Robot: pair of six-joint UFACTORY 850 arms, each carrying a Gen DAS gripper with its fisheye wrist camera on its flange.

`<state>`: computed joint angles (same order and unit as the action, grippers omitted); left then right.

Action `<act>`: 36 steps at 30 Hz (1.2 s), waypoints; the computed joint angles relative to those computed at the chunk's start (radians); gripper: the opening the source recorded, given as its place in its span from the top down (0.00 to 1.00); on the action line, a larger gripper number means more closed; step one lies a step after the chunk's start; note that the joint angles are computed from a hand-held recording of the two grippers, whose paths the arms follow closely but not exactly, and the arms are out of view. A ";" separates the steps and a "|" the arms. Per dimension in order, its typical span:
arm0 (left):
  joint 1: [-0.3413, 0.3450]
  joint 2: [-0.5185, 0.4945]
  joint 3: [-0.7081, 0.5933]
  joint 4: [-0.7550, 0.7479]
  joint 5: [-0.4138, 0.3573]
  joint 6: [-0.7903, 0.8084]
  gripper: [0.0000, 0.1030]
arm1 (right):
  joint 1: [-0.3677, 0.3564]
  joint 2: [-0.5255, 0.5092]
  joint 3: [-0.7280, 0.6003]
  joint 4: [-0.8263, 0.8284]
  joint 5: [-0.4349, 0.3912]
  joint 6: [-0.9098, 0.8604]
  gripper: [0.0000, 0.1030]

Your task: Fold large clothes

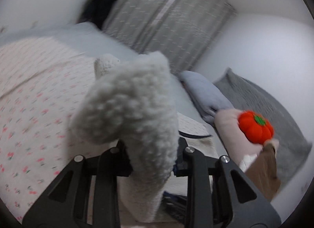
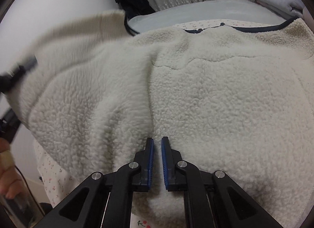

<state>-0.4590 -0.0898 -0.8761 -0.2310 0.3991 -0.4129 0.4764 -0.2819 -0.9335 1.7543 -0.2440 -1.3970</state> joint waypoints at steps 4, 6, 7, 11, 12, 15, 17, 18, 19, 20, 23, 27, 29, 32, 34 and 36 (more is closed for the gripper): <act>-0.066 -0.059 -0.110 0.114 -0.037 0.077 0.71 | -0.121 0.024 0.017 -0.121 -0.251 0.172 0.91; -0.085 -0.091 -0.167 0.291 -0.083 -0.010 0.71 | -0.191 0.087 0.070 -0.045 -0.288 0.139 0.85; -0.089 -0.097 -0.184 0.388 -0.111 -0.087 0.71 | -0.233 0.129 0.103 -0.002 -0.284 0.134 0.78; -0.144 -0.192 -0.282 0.806 -0.193 -0.383 0.71 | -0.426 0.244 0.217 0.128 -0.371 0.133 0.57; -0.158 -0.228 -0.300 0.911 -0.190 -0.464 0.70 | -0.481 0.267 0.248 0.153 -0.402 0.132 0.53; -0.193 -0.329 -0.351 1.225 -0.192 -0.770 0.68 | -0.623 0.291 0.313 0.163 -0.503 0.154 0.48; -0.178 -0.369 -0.353 1.433 -0.094 -0.957 0.68 | -0.679 0.282 0.340 0.164 -0.564 0.167 0.45; -0.166 -0.387 -0.360 1.534 -0.038 -1.028 0.68 | -0.700 0.272 0.347 0.157 -0.597 0.173 0.45; -0.160 -0.384 -0.365 1.595 -0.022 -1.075 0.68 | -0.707 0.260 0.348 0.159 -0.620 0.172 0.44; -0.163 -0.380 -0.370 1.632 -0.040 -1.103 0.68 | -0.708 0.251 0.350 0.161 -0.639 0.168 0.43; -0.154 -0.349 -0.356 1.704 -0.028 -1.181 0.64 | -0.680 0.202 0.318 0.167 -0.662 0.160 0.40; -0.148 -0.295 -0.324 1.746 0.013 -1.207 0.43 | -0.670 0.179 0.244 0.074 -0.672 0.191 0.28; -0.139 -0.284 -0.315 1.747 0.066 -1.189 0.32 | -0.658 0.180 0.229 0.045 -0.673 0.192 0.22; -0.134 -0.240 -0.288 1.810 0.106 -1.228 0.29 | -0.650 0.150 0.190 0.024 -0.697 0.210 0.21; -0.124 -0.205 -0.257 1.806 0.115 -1.216 0.29 | -0.651 0.132 0.162 -0.007 -0.713 0.228 0.20; -0.103 -0.173 -0.226 1.750 0.123 -1.170 0.26 | -0.643 0.115 0.126 -0.059 -0.710 0.260 0.20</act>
